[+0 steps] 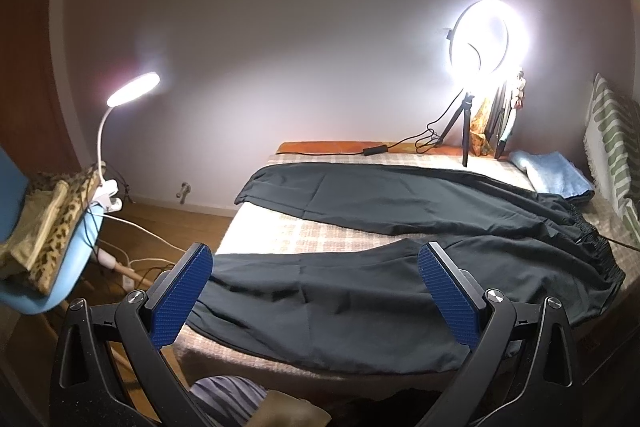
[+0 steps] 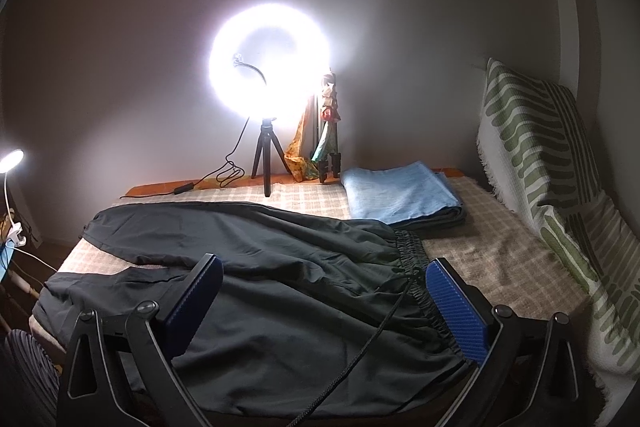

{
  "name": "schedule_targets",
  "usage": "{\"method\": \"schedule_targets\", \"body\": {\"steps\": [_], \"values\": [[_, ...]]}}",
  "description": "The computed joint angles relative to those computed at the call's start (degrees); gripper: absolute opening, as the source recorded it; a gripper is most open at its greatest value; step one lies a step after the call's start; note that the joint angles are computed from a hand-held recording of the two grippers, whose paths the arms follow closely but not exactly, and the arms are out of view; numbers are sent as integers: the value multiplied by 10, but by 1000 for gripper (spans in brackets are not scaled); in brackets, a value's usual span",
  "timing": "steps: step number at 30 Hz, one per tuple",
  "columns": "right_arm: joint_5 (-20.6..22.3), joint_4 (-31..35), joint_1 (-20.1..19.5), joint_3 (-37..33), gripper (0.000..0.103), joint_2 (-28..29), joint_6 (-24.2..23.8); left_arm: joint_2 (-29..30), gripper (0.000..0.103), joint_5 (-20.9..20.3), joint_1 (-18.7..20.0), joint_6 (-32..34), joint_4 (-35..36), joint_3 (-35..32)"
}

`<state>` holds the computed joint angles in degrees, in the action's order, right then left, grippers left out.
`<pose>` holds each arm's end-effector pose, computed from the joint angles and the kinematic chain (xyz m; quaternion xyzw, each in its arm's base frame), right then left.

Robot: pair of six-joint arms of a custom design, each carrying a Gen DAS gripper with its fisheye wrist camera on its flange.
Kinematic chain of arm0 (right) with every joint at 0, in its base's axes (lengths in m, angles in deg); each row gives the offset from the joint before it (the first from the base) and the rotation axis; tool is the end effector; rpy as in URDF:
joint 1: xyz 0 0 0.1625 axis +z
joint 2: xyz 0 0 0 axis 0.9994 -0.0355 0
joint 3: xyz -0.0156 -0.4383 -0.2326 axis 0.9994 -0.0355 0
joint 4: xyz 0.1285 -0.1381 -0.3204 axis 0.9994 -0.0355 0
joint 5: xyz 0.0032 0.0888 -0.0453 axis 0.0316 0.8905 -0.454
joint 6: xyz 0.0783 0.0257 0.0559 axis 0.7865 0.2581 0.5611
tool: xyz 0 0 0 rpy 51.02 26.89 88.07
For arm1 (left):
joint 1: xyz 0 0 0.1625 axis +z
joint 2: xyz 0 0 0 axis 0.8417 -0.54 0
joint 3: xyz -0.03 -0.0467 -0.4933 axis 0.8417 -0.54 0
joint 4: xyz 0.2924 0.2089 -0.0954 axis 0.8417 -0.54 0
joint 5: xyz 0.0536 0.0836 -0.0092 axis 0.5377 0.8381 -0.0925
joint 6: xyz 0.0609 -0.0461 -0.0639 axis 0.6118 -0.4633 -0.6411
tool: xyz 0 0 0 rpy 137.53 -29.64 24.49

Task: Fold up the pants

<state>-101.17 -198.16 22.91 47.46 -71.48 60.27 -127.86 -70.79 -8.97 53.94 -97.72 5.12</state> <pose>0.3051 -0.6405 0.3367 0.0999 -0.7770 0.4861 0.3873 -0.3164 -0.6850 0.3160 0.1826 0.8030 -0.4465 0.3501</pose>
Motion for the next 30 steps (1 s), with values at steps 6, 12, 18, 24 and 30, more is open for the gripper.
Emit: {"method": "schedule_targets", "body": {"steps": [6,12,18,24,30], "values": [[36,22,-9,-20,103,6,-10,-10,102,-2,13,-21,49,-10],[81,35,-24,-73,103,34,-60,-14,102,2,26,-7,56,-16],[126,156,-48,-157,103,60,-57,1,102,22,38,17,73,-52],[159,281,-69,-265,103,100,-38,25,102,9,57,16,128,-112],[172,399,-86,-417,103,167,-55,54,102,-52,81,-24,258,-198]]}}
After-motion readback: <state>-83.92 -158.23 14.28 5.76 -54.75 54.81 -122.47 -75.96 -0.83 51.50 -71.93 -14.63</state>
